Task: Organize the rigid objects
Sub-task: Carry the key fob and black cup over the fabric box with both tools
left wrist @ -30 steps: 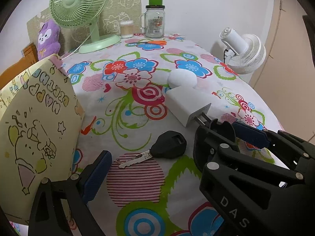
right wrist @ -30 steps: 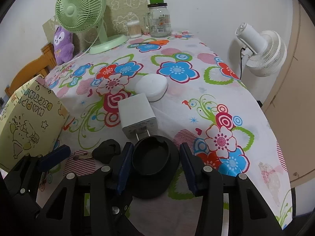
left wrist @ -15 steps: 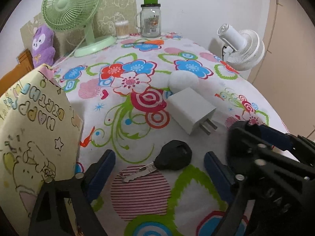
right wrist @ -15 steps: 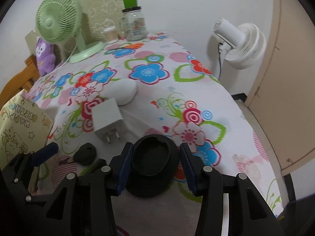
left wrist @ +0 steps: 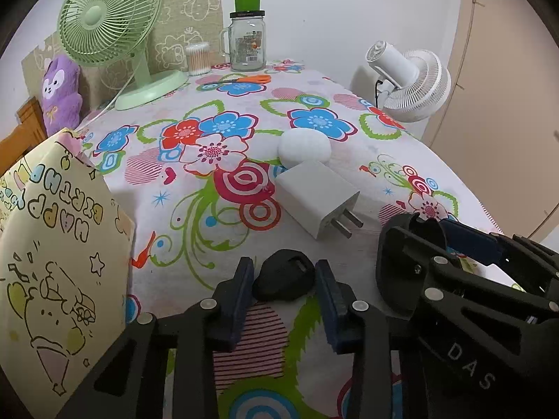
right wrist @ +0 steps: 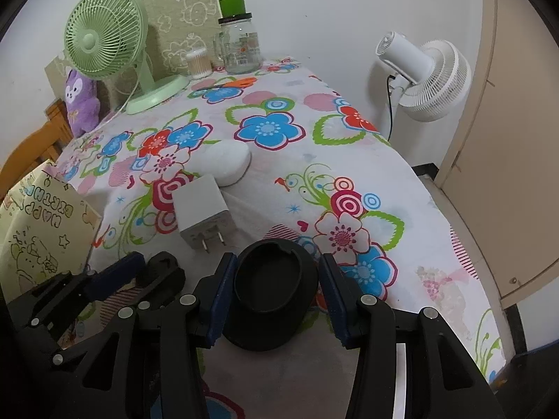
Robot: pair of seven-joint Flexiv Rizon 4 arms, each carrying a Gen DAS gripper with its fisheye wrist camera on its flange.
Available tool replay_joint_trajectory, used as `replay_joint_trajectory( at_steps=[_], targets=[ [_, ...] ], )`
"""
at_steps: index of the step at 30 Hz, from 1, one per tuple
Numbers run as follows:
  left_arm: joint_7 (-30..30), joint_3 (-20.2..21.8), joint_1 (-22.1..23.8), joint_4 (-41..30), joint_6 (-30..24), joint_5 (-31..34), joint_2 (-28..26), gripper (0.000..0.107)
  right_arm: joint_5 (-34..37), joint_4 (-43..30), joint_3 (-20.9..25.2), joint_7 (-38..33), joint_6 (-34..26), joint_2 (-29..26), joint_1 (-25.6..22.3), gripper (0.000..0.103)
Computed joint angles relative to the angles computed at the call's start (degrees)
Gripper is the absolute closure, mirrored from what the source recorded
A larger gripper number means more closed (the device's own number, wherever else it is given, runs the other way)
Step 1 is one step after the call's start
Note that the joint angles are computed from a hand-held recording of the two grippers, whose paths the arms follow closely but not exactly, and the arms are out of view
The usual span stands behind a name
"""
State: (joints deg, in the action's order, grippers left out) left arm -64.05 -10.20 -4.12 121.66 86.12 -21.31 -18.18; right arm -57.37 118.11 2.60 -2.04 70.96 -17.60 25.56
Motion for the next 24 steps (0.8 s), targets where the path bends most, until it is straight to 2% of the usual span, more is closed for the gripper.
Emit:
replay_joint_trajectory(
  at_steps=[12, 24],
  targets=[
    [-0.26, 1.18, -0.50, 1.42, -0.54, 0.45, 2.31, 0.071, -0.04, 0.66, 0.90, 1.30, -1.48, 1.63, 0.50, 0.051],
    [2.09, 0.63, -0.95, 3.78, -0.96, -3.28, 6.44, 0.071, -2.00, 2.13, 2.95, 4.15, -4.20, 5.42, -0.28, 0.051]
  ],
)
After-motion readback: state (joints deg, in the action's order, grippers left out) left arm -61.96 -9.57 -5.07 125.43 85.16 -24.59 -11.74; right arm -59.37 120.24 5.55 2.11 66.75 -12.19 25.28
